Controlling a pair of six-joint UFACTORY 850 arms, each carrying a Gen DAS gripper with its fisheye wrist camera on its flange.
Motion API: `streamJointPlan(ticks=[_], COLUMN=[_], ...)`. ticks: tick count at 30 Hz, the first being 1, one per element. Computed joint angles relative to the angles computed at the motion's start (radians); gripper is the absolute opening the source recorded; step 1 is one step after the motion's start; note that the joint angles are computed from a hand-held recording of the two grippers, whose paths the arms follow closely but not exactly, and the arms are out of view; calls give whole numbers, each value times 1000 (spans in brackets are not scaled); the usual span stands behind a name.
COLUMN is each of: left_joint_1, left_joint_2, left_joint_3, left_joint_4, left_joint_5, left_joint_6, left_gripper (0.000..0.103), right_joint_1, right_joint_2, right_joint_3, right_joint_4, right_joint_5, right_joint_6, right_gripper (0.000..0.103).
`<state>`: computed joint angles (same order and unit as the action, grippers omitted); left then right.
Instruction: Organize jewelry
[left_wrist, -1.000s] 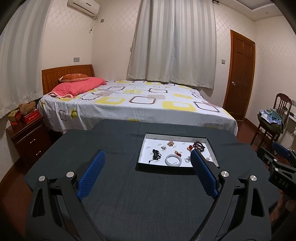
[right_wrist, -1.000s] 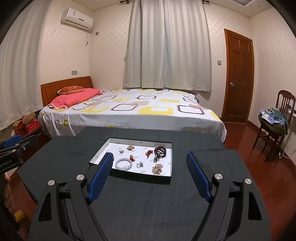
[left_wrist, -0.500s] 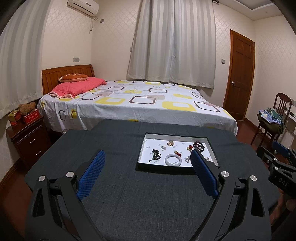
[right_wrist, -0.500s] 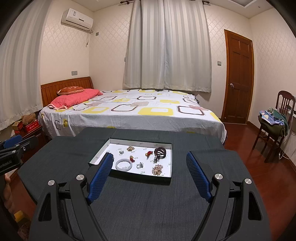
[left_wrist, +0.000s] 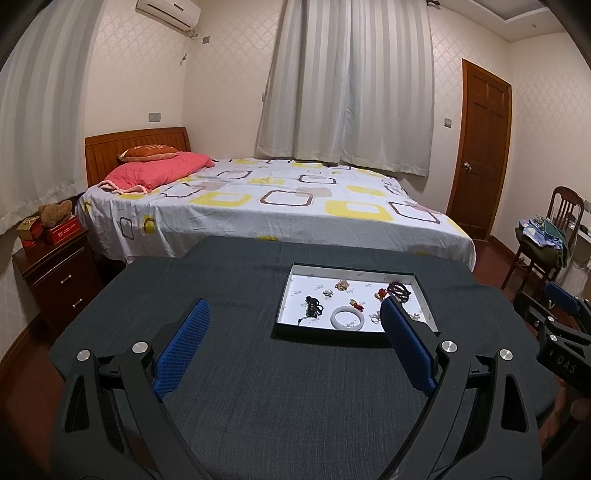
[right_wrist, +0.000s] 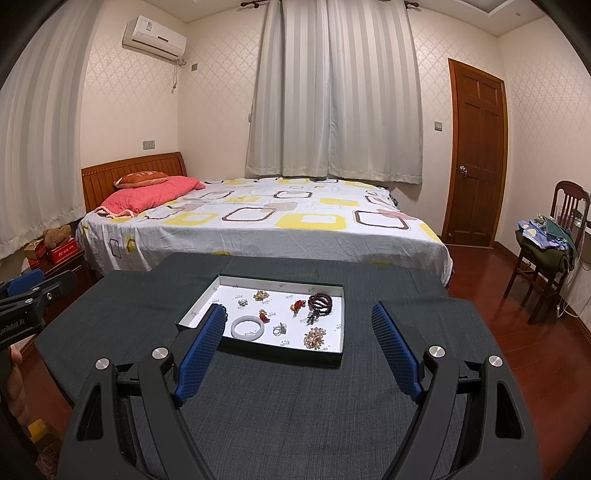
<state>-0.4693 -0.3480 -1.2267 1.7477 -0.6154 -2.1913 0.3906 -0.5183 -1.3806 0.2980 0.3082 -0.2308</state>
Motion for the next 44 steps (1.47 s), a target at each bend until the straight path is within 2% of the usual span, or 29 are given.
streamJointPlan(ticks=[10,21,25,38,44], left_joint_1=[2,0,13,11,29], left_joint_2=[-5,-8,-4,-22,-36], left_joint_3=[-7,-11,-7,-16,-26], left_joint_4=[-31,-53,-38,-32,-47], left_joint_5=[-4,-39,10,8,44], left_joint_6=[39,45,29,57,43], left_gripper=[91,99,99,99,99], right_joint_1=[1,1,2,2,-2], right_joint_2=[0,2,4,2,-19], right_joint_3=[-4,0,1,3,-12], right_joint_4=[4,0,3,-1,16], right_joint_5=[-6,-5,-3,-6,-17], right_joint_6=[-4,0,-2,5,-2], right_gripper=[79,79,79,79,79])
